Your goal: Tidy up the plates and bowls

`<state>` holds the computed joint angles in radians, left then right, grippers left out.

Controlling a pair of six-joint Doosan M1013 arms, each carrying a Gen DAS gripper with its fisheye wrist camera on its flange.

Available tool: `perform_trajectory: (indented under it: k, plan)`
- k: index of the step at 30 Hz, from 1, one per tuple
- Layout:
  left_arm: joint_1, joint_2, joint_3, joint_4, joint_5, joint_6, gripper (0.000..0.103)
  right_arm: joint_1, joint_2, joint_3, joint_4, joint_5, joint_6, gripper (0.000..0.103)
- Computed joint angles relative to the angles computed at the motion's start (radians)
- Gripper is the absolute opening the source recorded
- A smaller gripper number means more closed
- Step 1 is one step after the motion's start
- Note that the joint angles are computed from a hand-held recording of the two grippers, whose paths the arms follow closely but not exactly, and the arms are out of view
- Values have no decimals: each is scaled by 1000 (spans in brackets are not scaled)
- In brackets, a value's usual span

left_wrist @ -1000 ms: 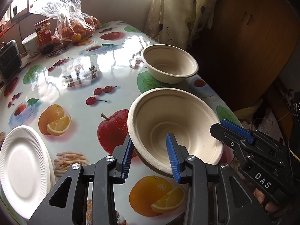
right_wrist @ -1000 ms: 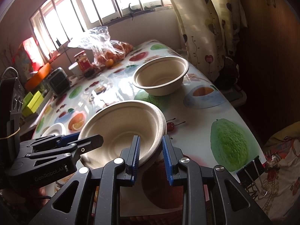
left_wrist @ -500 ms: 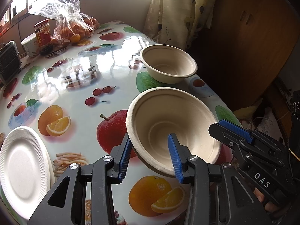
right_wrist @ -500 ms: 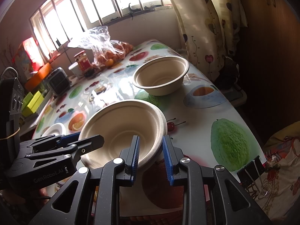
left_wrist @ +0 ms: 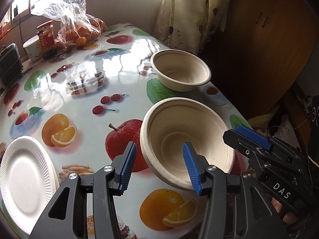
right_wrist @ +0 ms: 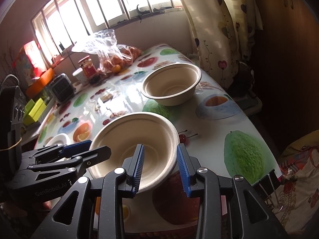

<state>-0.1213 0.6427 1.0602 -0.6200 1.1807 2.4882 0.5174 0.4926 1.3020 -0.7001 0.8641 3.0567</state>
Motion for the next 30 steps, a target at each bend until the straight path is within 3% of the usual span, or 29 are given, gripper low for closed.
perform_trajectory:
  k: [9, 24, 30]
  plan:
    - [-1, -4, -7, 5, -26, 7, 50, -7, -3, -7, -8, 1, -1, 43]
    - [-13, 14, -58, 38, -111, 5, 50, -31, 8, -47, -9, 31, -35, 47]
    - [-18, 52, -126, 35, -72, -28, 50, -44, 15, -64, -11, 50, -52, 48]
